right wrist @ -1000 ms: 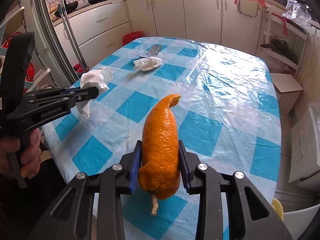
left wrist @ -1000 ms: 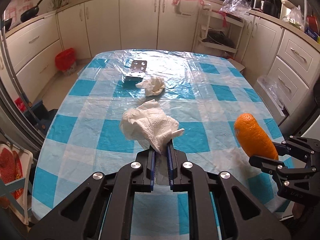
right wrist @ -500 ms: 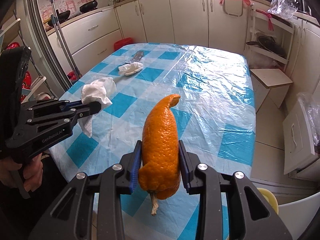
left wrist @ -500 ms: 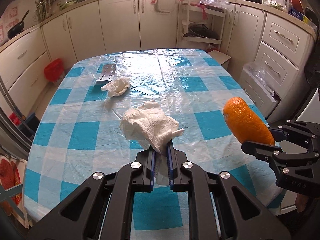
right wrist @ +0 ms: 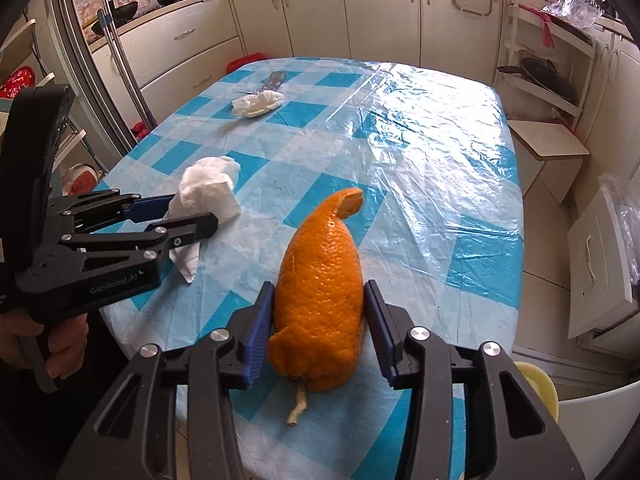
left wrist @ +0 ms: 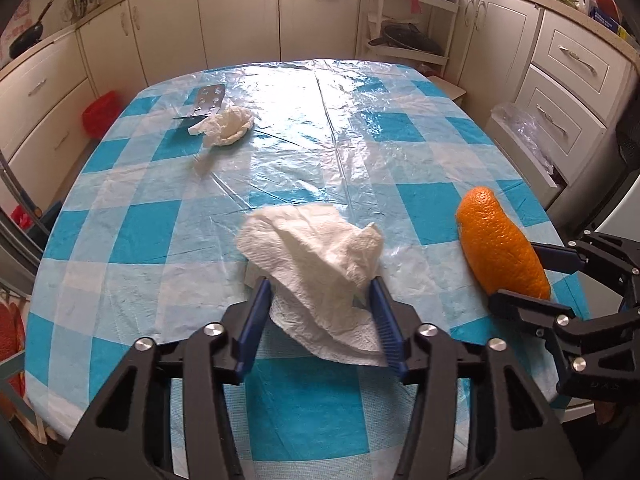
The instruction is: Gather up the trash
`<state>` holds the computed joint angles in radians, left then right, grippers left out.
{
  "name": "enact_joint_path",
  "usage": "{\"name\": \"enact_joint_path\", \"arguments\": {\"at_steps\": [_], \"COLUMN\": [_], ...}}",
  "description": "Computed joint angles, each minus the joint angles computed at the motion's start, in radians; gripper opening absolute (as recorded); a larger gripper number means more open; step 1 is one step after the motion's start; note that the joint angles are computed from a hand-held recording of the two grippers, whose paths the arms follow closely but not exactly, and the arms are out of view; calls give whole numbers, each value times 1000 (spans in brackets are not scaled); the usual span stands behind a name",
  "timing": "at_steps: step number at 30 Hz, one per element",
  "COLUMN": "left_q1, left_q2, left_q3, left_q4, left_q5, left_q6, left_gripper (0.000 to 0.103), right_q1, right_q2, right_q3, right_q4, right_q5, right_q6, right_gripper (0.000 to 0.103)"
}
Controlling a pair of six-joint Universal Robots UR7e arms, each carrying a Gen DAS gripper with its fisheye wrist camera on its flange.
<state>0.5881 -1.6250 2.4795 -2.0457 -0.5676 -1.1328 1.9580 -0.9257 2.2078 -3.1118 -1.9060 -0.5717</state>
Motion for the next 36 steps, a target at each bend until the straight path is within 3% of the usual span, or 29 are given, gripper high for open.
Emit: {"name": "enact_joint_path", "arguments": {"at_steps": [4, 10, 21, 23, 24, 27, 29, 32, 36], "left_q1": [-6, -15, 45, 46, 46, 42, 39, 24, -10], "left_q2": [-22, -8, 67, 76, 79, 82, 82, 65, 43], "left_q3": [0, -24, -53, -46, -42, -31, -33, -24, -19], "left_q4": [22, 97, 44, 8, -14, -77, -85, -99, -82], "left_q5": [12, 52, 57, 52, 49, 39, 32, 26, 15], "left_q6": [-7, -23, 14, 33, 45, 79, 91, 89, 67], "left_gripper": [60, 70, 72, 72, 70, 44, 18, 8, 7], "right_q1": [0, -4, -4, -5, -6, -4, -2, 2, -2], "right_q2": [-1, -6, -1, -4, -5, -3, -6, -20, -52], "right_q3": [1, 8, 8, 7, 6, 3, 5, 14, 24], "right_q4": [-4, -18, -39, -35, -28, -12, -12, -18, -16], "right_q5": [1, 17, 7, 9, 10, 0, 0, 12, 29], "right_q6": [2, 2, 5, 5, 5, 3, -2, -8, -2], "right_gripper": [66, 69, 69, 65, 56, 43, 38, 35, 35]}}
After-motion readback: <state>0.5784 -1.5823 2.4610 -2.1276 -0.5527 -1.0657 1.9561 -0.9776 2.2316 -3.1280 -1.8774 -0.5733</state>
